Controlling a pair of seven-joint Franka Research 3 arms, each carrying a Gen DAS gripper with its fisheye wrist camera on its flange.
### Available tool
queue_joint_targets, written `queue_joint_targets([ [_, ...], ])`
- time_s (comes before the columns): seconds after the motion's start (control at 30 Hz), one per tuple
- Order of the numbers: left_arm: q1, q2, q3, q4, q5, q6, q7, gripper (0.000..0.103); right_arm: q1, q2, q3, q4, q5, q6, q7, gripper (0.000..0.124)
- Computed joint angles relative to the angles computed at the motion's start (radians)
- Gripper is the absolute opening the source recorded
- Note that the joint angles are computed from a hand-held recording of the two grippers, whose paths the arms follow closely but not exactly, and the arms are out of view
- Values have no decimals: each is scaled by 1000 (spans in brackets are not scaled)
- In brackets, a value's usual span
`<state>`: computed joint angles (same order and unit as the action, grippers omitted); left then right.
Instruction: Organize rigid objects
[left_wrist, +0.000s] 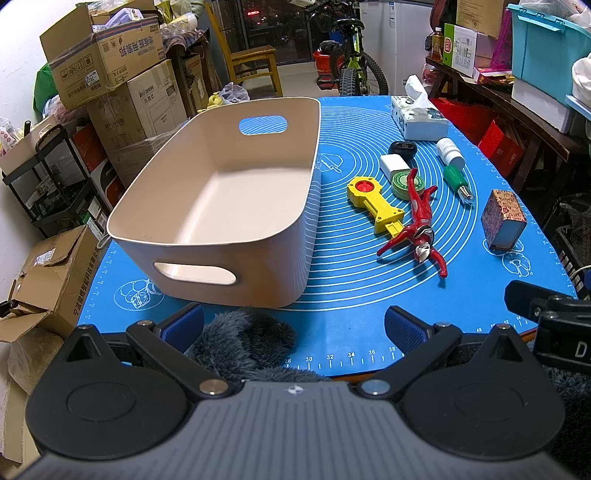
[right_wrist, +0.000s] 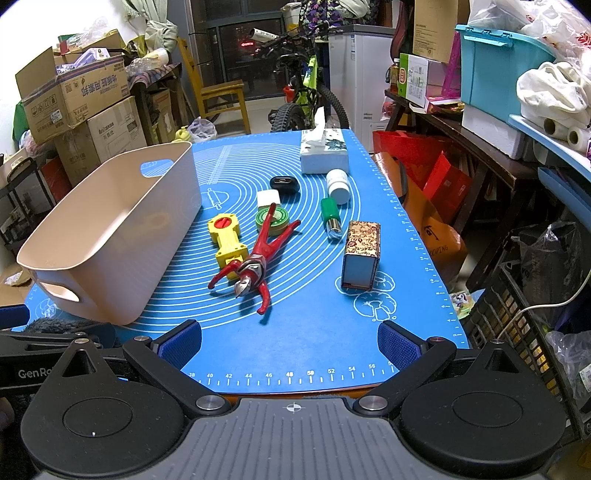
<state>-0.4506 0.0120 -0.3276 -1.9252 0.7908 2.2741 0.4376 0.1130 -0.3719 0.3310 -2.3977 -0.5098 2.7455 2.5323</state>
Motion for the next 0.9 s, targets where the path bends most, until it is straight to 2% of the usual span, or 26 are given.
queue_joint_targets([
  [0.27, 17, -20, 10, -6, -33, 23, 36, 103, 0, -17, -11, 0, 15, 16, -7, 101],
  [0.43, 45, -38, 21, 9, -16, 2, 64, 103, -21, -8, -7, 19, 22, 29, -18, 101],
  [0.57, 83, -47, 41, 34, -64, 5, 89, 103, -55, 31, 4, 60, -19, 40, 2, 101],
  [0.7, 117, -27, 56, 88, -64, -42, 105, 103, -78, 82, -1, 106, -75, 50, 57, 101],
  [0.9, 167, 7, 91, 129, -103, -28, 145, 103, -41, 192, -72, 200, -118, 8, 67, 101],
])
